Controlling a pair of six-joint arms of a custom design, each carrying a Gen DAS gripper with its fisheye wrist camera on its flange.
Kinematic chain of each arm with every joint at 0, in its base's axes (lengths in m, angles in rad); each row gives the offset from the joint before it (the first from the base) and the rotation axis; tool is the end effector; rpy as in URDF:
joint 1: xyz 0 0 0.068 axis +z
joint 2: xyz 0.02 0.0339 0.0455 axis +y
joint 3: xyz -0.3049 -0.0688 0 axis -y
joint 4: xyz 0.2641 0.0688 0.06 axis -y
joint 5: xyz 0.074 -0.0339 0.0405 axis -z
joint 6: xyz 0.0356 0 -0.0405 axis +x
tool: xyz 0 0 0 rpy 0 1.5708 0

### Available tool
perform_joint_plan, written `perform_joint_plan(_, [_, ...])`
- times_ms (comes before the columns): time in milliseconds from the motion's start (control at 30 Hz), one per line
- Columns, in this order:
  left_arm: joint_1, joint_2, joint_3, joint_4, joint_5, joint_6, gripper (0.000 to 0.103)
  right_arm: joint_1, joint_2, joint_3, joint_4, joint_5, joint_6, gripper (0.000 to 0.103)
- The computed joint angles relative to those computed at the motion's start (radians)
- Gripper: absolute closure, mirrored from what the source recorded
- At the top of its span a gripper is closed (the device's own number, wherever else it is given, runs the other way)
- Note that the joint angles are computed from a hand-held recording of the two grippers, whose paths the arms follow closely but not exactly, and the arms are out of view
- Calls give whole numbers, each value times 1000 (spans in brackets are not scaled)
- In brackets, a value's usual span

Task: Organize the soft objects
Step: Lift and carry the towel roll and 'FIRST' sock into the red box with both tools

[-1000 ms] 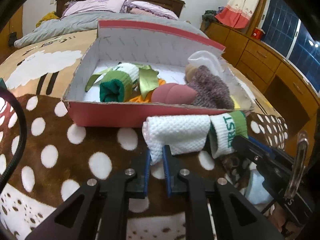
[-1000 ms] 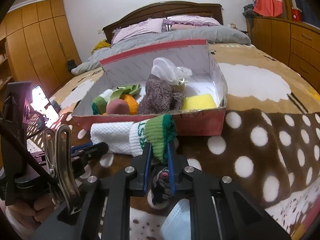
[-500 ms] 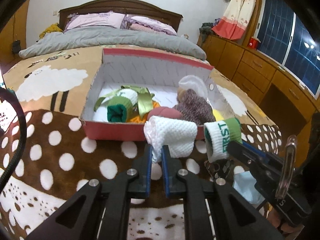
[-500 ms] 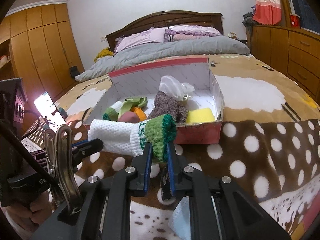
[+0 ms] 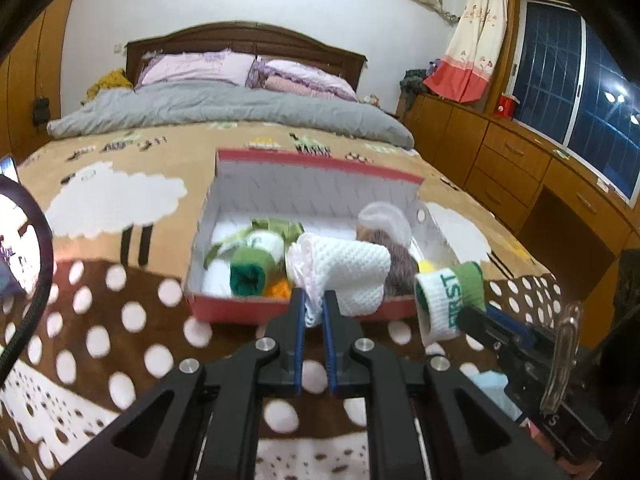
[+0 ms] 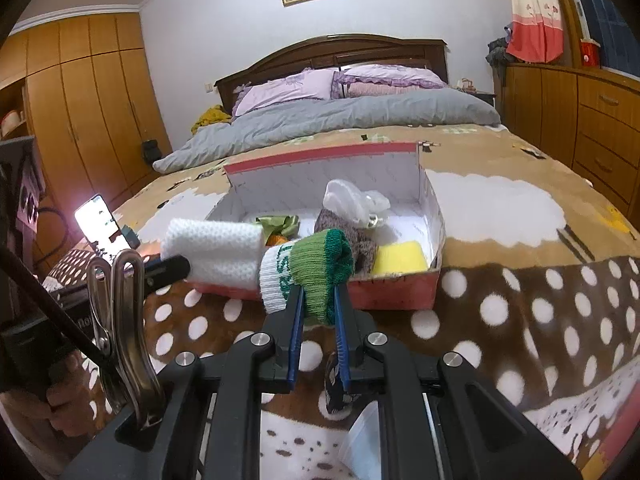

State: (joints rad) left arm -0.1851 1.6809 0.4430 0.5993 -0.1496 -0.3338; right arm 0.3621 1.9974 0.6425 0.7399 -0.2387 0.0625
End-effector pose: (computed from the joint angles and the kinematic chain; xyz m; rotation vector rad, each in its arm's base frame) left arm 0.2803 -0.0471 0.1215 -0.2464 2.1901 -0.1247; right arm 0.3244 0.1319 0.0833 -0.4646 2.1605 0.4993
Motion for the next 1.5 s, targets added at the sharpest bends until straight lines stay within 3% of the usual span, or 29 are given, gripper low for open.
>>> perform_joint_plan(433, [41, 0, 122, -60, -37, 60, 94, -1, -26, 104, -85, 40, -33, 87])
perform_joint_plan(1067, [112, 263, 392, -169, -20, 54, 94, -21, 170, 476, -326, 119, 27, 87])
perform_joint_plan(1367, [130, 329, 439, -199, -4, 41, 94, -23, 211, 526, -366, 136, 22, 86])
perform_joint_plan(1500, [136, 331, 440, -200, -2, 39, 93, -27, 217, 535, -371, 134, 29, 80])
